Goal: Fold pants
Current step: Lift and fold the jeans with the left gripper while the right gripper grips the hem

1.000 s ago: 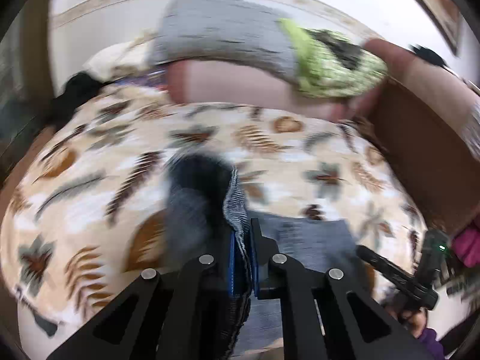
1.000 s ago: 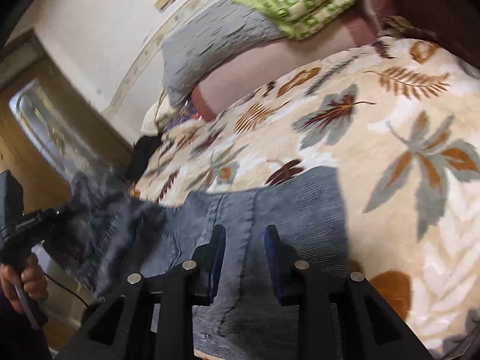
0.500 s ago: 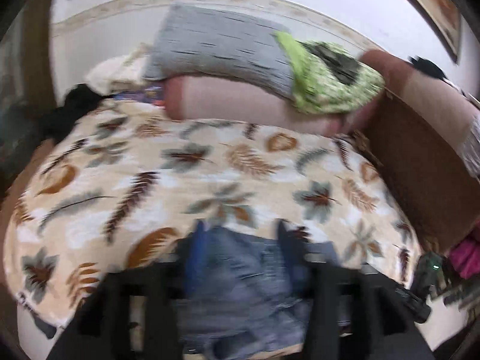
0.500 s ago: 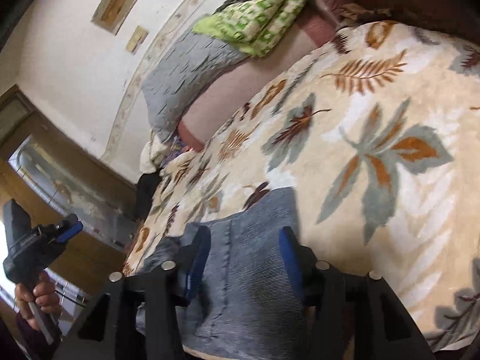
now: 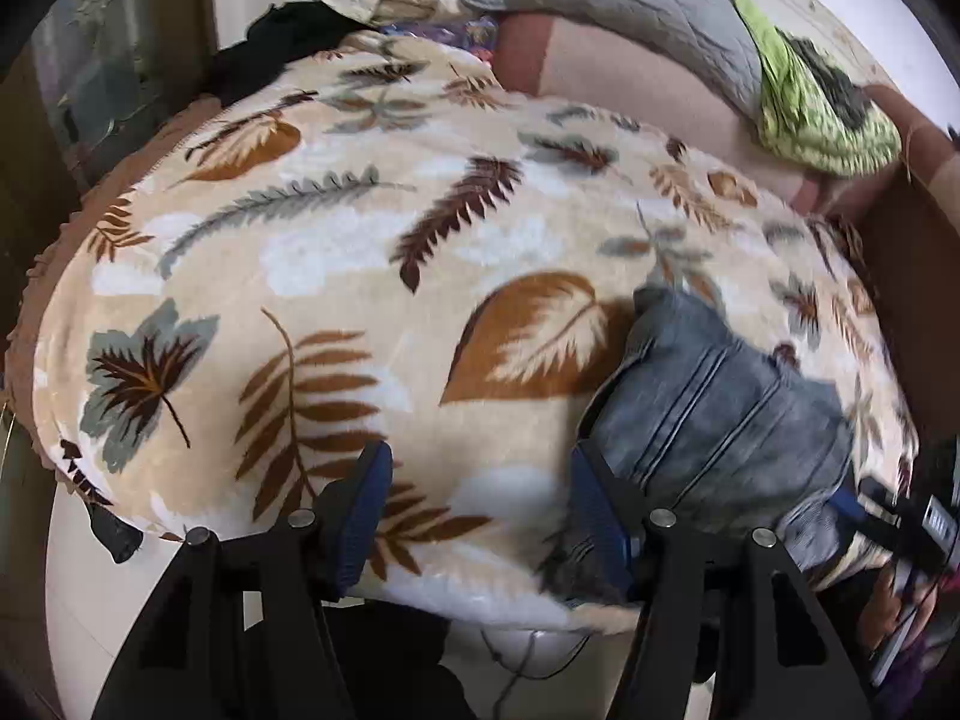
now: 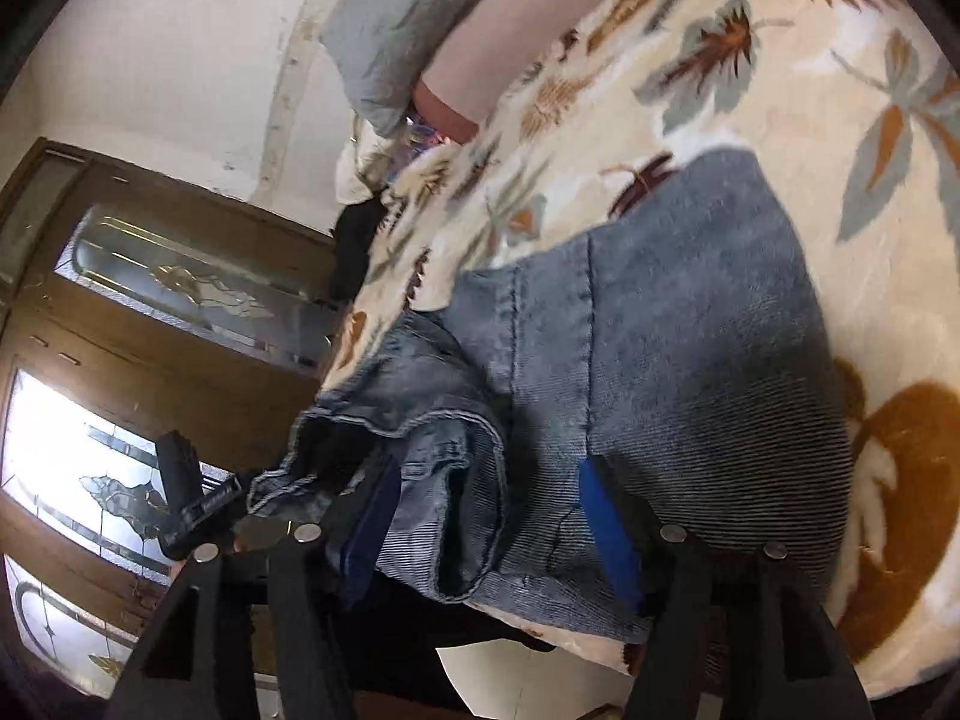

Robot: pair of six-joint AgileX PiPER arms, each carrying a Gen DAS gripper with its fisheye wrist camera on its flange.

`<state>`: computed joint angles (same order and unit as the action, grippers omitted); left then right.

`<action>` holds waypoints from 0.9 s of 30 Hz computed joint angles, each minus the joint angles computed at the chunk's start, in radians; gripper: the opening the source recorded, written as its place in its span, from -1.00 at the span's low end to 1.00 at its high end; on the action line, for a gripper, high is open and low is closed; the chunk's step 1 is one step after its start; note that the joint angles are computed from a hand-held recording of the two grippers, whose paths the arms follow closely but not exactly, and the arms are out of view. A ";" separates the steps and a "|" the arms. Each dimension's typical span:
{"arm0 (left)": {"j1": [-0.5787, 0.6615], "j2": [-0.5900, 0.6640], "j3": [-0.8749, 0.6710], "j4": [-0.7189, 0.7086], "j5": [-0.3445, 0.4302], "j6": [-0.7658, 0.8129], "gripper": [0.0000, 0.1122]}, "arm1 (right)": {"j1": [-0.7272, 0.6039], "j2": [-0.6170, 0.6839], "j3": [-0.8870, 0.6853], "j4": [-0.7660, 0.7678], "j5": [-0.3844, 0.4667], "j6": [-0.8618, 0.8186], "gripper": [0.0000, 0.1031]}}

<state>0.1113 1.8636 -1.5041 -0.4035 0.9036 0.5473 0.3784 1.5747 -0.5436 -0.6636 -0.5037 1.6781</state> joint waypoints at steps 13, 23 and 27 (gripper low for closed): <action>-0.160 -0.018 0.113 -0.123 0.060 0.165 0.08 | -0.002 0.184 -0.100 -0.017 -0.327 0.083 0.31; -0.121 0.075 0.041 -0.246 0.161 0.156 0.08 | 0.031 0.231 -0.152 -0.001 -0.230 0.126 0.33; -0.048 0.049 0.048 -0.266 0.167 0.200 0.08 | 0.016 0.201 -0.111 0.004 -0.224 0.122 0.33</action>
